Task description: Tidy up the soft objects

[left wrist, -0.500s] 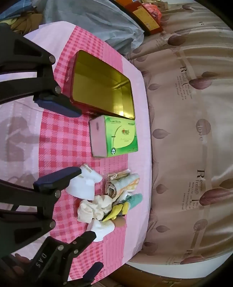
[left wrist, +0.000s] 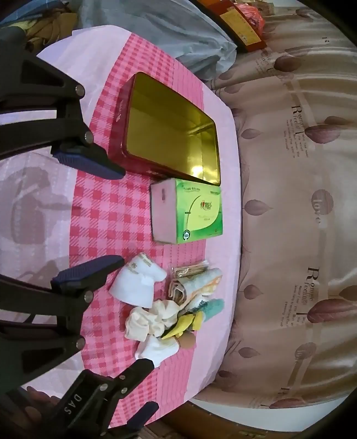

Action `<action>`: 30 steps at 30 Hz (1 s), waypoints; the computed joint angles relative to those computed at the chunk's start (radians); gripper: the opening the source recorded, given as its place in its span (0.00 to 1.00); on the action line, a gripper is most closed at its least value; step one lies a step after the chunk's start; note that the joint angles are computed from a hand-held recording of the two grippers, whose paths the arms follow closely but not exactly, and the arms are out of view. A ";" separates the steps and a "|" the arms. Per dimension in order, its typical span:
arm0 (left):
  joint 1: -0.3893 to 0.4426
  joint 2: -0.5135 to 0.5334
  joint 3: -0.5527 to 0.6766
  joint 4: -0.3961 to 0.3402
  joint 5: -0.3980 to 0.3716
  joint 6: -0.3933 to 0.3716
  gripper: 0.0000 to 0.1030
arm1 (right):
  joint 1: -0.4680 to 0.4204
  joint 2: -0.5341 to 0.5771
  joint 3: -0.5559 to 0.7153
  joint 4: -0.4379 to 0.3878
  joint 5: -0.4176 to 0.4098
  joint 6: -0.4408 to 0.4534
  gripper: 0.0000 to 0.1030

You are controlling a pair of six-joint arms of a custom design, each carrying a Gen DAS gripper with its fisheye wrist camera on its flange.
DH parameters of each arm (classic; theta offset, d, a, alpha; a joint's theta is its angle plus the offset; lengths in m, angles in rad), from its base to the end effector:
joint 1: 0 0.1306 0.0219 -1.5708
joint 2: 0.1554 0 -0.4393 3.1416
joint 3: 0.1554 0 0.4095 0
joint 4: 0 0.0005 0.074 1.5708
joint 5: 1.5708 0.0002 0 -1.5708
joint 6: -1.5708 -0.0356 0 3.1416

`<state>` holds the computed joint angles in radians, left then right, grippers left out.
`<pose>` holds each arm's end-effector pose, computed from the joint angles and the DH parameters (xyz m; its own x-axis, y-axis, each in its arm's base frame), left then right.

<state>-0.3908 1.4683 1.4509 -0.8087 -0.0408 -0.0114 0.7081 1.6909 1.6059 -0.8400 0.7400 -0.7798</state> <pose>0.4892 -0.2005 0.4815 -0.6758 0.2907 -0.6774 0.3628 0.9311 0.0377 0.4790 0.3779 0.4384 -0.5523 0.2107 -0.8066 0.3042 0.9517 0.0403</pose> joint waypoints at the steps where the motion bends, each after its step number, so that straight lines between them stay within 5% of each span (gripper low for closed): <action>1: 0.001 0.000 0.002 0.001 -0.004 0.000 0.57 | -0.001 -0.003 -0.005 0.007 -0.001 0.000 0.99; 30: 0.009 0.011 0.032 -0.049 -0.024 -0.025 0.57 | -0.009 -0.013 -0.035 0.047 -0.011 -0.021 0.99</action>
